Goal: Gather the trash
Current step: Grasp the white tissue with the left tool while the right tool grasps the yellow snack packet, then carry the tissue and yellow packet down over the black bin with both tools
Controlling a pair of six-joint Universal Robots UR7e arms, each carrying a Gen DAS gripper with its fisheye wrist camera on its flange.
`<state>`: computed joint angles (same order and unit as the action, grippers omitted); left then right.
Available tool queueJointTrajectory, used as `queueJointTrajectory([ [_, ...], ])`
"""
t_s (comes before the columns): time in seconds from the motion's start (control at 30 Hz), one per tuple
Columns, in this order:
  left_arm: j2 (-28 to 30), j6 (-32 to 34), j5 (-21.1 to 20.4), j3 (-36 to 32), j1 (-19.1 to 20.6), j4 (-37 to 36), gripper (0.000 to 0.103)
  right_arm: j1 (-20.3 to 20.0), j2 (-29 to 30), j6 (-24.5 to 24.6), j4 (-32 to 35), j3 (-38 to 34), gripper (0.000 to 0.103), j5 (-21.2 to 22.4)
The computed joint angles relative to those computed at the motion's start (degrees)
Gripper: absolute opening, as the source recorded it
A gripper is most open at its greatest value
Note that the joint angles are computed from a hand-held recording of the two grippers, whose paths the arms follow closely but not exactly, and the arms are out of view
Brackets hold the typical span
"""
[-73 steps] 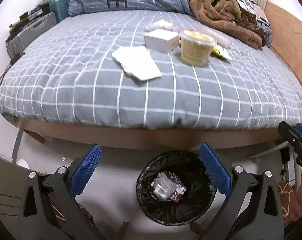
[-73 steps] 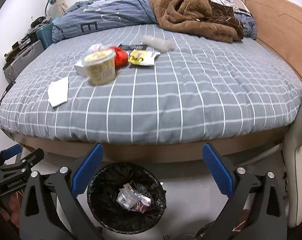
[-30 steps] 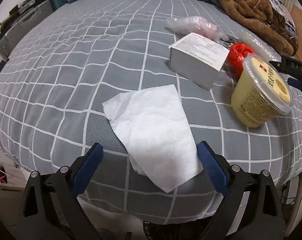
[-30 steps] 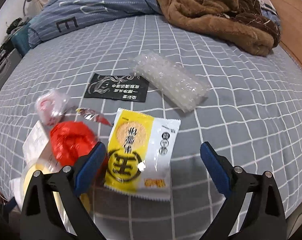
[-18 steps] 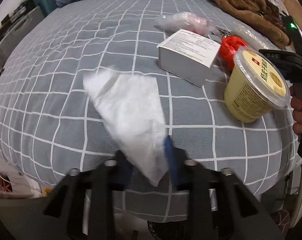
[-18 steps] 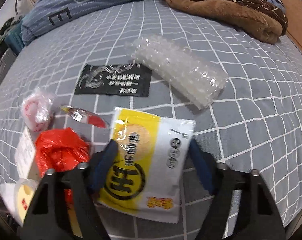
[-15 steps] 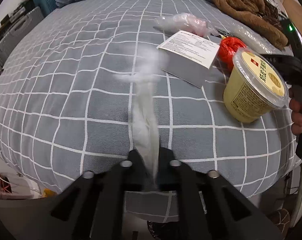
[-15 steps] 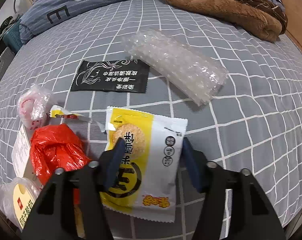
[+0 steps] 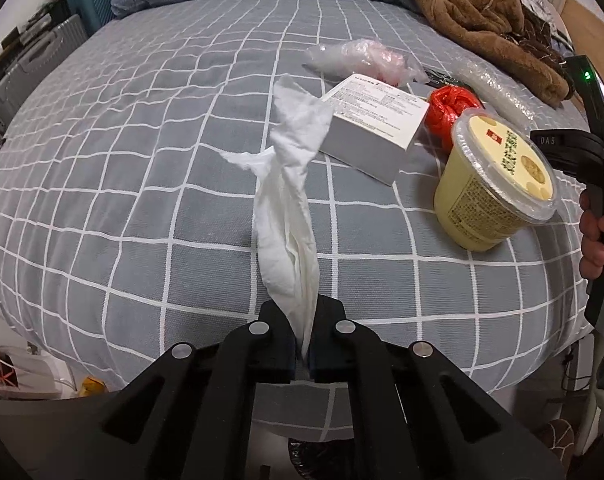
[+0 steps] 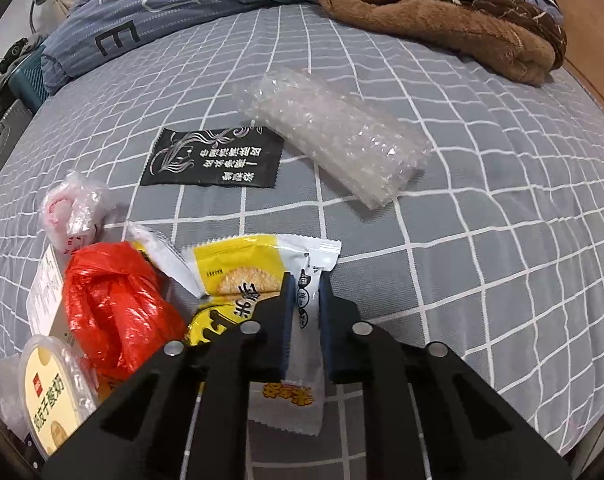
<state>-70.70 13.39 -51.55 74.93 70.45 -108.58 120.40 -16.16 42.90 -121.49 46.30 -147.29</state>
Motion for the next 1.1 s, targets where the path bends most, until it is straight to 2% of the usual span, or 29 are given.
queueJointTrajectory([
  [0.57,-1.9,-0.8,-3.5,-0.6,-1.4,1.6,0.003,2.7,-7.5,-0.2,-10.8,13.0,0.009,-1.6],
  [0.83,-3.3,-1.0,-3.2,0.8,-2.9,0.8,0.003,5.1,-9.8,0.4,-11.6,15.9,0.009,-3.7],
  [1.1,-5.8,-1.1,-3.3,3.1,-4.5,1.1,0.003,7.8,-11.4,2.0,-9.5,18.1,0.008,-5.5],
])
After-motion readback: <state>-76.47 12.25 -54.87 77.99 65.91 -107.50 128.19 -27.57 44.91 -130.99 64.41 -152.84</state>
